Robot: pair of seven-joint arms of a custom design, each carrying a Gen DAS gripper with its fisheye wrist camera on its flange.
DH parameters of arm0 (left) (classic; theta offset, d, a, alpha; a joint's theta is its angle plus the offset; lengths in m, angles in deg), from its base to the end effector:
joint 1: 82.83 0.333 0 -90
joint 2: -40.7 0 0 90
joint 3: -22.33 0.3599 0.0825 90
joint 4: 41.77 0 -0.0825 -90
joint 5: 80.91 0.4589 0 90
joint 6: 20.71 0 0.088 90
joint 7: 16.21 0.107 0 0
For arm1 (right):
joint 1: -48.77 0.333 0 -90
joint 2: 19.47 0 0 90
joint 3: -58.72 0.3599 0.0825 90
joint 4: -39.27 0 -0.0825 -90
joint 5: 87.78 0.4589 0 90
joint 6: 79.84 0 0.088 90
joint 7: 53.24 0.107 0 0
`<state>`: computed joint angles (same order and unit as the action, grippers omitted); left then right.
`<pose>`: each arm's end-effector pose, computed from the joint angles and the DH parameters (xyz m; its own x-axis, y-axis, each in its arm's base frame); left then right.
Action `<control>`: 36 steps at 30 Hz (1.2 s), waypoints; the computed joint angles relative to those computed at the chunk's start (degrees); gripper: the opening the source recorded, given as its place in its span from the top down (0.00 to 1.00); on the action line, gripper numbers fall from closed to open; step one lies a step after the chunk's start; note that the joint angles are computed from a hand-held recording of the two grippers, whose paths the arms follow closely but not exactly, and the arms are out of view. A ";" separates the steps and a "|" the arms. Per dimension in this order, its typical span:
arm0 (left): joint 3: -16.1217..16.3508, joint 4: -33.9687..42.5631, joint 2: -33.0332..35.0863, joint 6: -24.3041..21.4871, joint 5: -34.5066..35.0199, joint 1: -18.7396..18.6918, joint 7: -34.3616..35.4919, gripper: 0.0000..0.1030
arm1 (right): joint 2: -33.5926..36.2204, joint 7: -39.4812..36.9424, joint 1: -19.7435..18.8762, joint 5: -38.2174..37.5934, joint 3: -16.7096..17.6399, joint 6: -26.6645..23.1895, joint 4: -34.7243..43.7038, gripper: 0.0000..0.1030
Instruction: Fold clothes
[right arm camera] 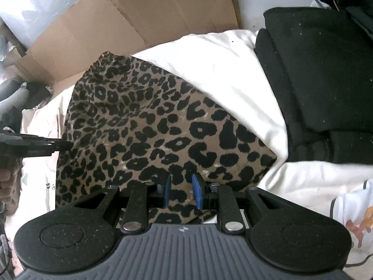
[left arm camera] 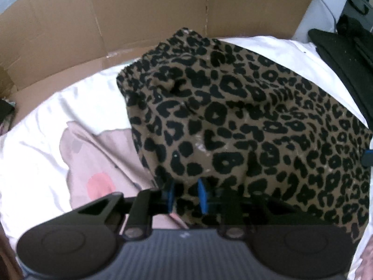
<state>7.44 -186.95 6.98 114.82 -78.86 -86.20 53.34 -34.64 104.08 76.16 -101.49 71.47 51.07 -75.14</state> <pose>0.4287 -0.1487 0.5163 0.0371 -0.9989 -0.0296 -0.9062 -0.0212 -0.4224 0.4413 0.3841 0.6616 -0.2485 -0.9063 -0.3419 -0.7990 0.3913 -0.4565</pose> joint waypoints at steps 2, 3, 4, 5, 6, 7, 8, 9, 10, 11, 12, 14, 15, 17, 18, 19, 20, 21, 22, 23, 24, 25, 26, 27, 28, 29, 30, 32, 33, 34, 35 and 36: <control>0.50 0.17 -0.43 -0.37 -0.32 0.43 -0.46 0.76 | 0.37 -0.21 -0.09 -0.46 0.06 -0.10 0.45 0.74; 0.36 0.19 -0.94 -0.23 0.01 0.86 -0.98 0.76 | 0.56 -0.28 -0.17 -0.90 0.15 -0.43 0.75 0.74; 0.09 0.21 -1.34 0.65 0.68 1.36 -1.33 0.78 | 0.68 -0.17 -0.25 -1.19 0.18 -0.63 0.92 0.74; 0.21 0.10 -1.44 2.21 0.58 1.34 -1.37 0.78 | 0.78 -0.03 -0.32 -1.41 0.18 -0.76 1.05 0.74; 0.29 0.04 -1.47 3.74 0.45 1.36 -1.39 0.78 | 0.82 0.21 -0.36 -1.36 0.11 -0.66 1.04 0.74; 0.26 0.58 -0.67 4.56 0.21 1.41 -1.43 0.78 | 0.91 0.41 -0.42 -1.42 0.07 -0.64 1.09 0.74; 0.24 1.12 0.15 5.39 0.00 1.45 -1.48 0.78 | 1.05 0.69 -0.51 -1.76 0.14 -0.83 1.26 0.74; -0.03 1.62 1.27 6.41 0.25 1.72 -1.58 0.77 | 1.19 0.95 -0.59 -2.09 0.19 -0.99 1.42 0.74; -0.30 1.81 2.30 7.37 0.68 1.98 -1.62 0.77 | 1.30 1.13 -0.62 -2.32 0.19 -0.99 1.50 0.74; -0.47 2.07 3.27 7.13 0.90 2.18 -1.88 0.77 | 1.37 1.18 -0.62 -2.43 0.16 -0.85 1.53 0.74; -0.61 2.35 4.26 6.88 1.16 2.35 -2.17 0.77 | 1.44 1.08 -0.59 -2.50 0.11 -0.78 1.58 0.74; -0.41 2.48 5.64 6.07 1.16 2.11 -2.50 0.77 | 1.59 0.75 -0.52 -2.63 0.07 -0.99 1.76 0.73; -0.17 2.33 6.04 5.56 0.92 1.80 -2.49 0.77 | 1.56 0.64 -0.49 -2.60 0.01 -1.01 1.71 0.73; -0.24 1.32 5.48 5.91 1.75 1.49 -2.27 0.77 | 1.46 0.47 -0.48 -2.28 -0.13 -1.58 1.57 0.73; -0.26 0.77 4.92 6.21 2.02 1.34 -2.20 0.77 | 1.40 0.41 -0.48 -2.04 -0.21 -2.04 1.49 0.73; 0.04 0.48 4.31 6.01 1.64 1.05 -2.09 0.77 | 1.33 0.35 -0.50 -1.84 -0.27 -2.55 1.42 0.73; 0.30 0.19 3.70 5.81 1.24 0.81 -1.96 0.77 | 1.24 0.28 -0.53 -1.77 -0.28 -3.25 1.34 0.73; 0.53 -0.10 3.07 5.60 0.81 0.60 -1.79 0.77 | 1.15 0.22 -0.56 -1.74 -0.28 -3.97 1.27 0.73; 0.85 -0.38 2.22 5.16 0.33 0.19 -1.16 0.77 | 1.01 0.18 -0.60 -1.87 -0.24 -4.69 1.19 0.73; 1.14 -0.65 1.35 4.70 -0.20 -0.19 -0.49 0.77 | 0.82 0.20 -0.64 -1.98 -0.21 -5.25 1.04 0.73; 1.64 -1.11 0.20 3.93 -1.15 -0.91 0.53 0.77 | 0.61 0.26 -0.68 -2.08 -0.19 -5.79 0.86 0.73; 2.06 -1.55 -0.93 3.15 -2.12 -1.55 1.53 0.77 | 0.34 0.50 -0.74 -2.14 -0.17 -6.20 0.58 0.73; 2.39 -1.96 -1.80 2.66 -3.32 -2.27 2.37 0.77 | 0.04 0.82 -0.80 -2.13 -0.17 -6.42 0.25 0.73; 2.68 -2.38 -2.66 2.18 -4.52 -2.96 3.22 0.77 | -0.26 1.15 -0.87 -2.11 -0.17 -6.63 -0.08 0.73; 2.98 -2.96 -3.61 1.94 -5.55 -3.68 4.40 0.77 | -0.56 1.45 -0.94 -2.09 -0.18 -6.78 -0.40 0.73; 2.69 -3.57 -4.44 2.00 -6.07 -3.92 4.86 0.77 | -0.84 1.68 -0.99 -2.03 -0.21 -6.73 -0.71 0.73; 2.41 -4.15 -5.23 2.04 -6.56 -4.18 5.26 0.77 | -1.08 1.84 -1.05 -2.01 -0.23 -6.73 -0.94 0.73; 1.68 -4.83 -6.04 0.96 -7.46 -4.19 4.65 0.77 | -1.23 1.76 -1.17 -2.28 -0.17 -7.13 -0.81 0.73; 1.44 -4.91 -5.69 0.52 -7.82 -4.32 4.63 0.77 | -1.27 1.66 -1.22 -2.46 -0.14 -7.32 -0.72 0.73; 1.22 -5.00 -5.35 0.10 -8.12 -4.48 4.60 0.77 | -1.24 1.35 -1.28 -2.79 -0.11 -7.46 -0.56 0.73; 0.89 -5.32 -5.58 -0.09 -8.01 -4.68 4.81 0.77 | -1.21 1.03 -1.33 -3.11 -0.08 -7.60 -0.39 0.73; 0.69 -5.47 -5.69 0.04 -8.02 -4.82 4.88 0.77 | -1.17 0.72 -1.38 -3.43 -0.06 -7.74 -0.23 0.73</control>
